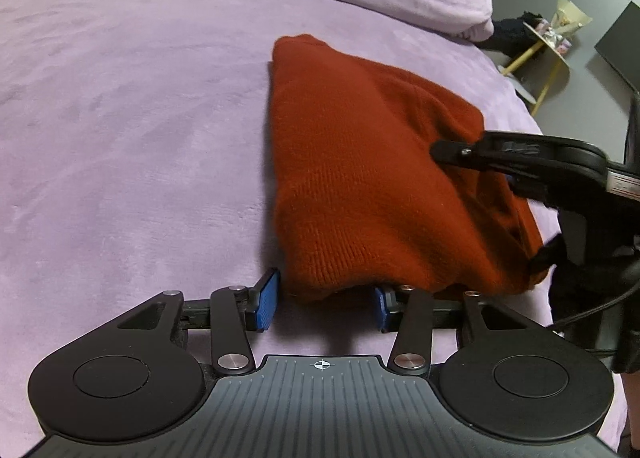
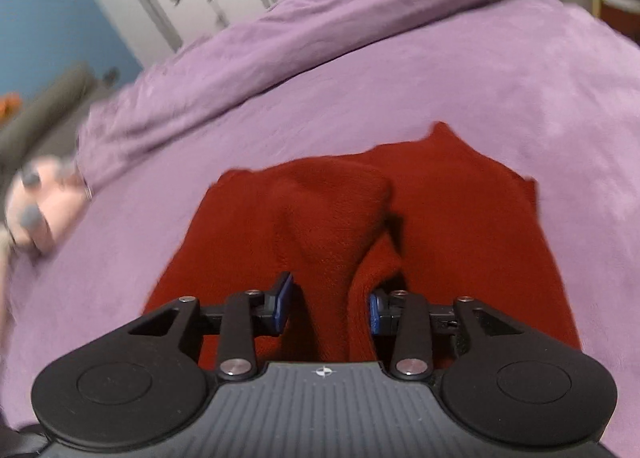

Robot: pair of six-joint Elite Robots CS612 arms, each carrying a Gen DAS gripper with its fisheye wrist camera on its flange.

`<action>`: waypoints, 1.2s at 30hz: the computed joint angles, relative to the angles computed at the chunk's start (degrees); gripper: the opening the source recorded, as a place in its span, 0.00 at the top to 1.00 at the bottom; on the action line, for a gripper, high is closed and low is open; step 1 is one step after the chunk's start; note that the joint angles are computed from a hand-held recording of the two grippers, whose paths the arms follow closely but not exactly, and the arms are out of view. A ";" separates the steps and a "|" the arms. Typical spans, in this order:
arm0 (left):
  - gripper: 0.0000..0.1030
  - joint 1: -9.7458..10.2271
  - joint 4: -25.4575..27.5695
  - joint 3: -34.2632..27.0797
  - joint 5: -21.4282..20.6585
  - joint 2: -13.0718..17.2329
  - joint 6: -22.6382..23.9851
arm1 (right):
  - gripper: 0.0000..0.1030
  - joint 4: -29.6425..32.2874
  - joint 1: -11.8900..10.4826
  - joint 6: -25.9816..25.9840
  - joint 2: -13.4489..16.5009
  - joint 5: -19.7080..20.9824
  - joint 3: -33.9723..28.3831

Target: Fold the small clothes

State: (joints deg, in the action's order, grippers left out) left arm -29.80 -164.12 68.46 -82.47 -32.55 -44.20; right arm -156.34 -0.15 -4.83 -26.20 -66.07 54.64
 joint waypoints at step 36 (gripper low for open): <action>0.48 -2.13 8.01 -6.04 4.39 2.18 -1.21 | 0.67 -16.03 -7.82 29.23 -5.44 15.46 16.86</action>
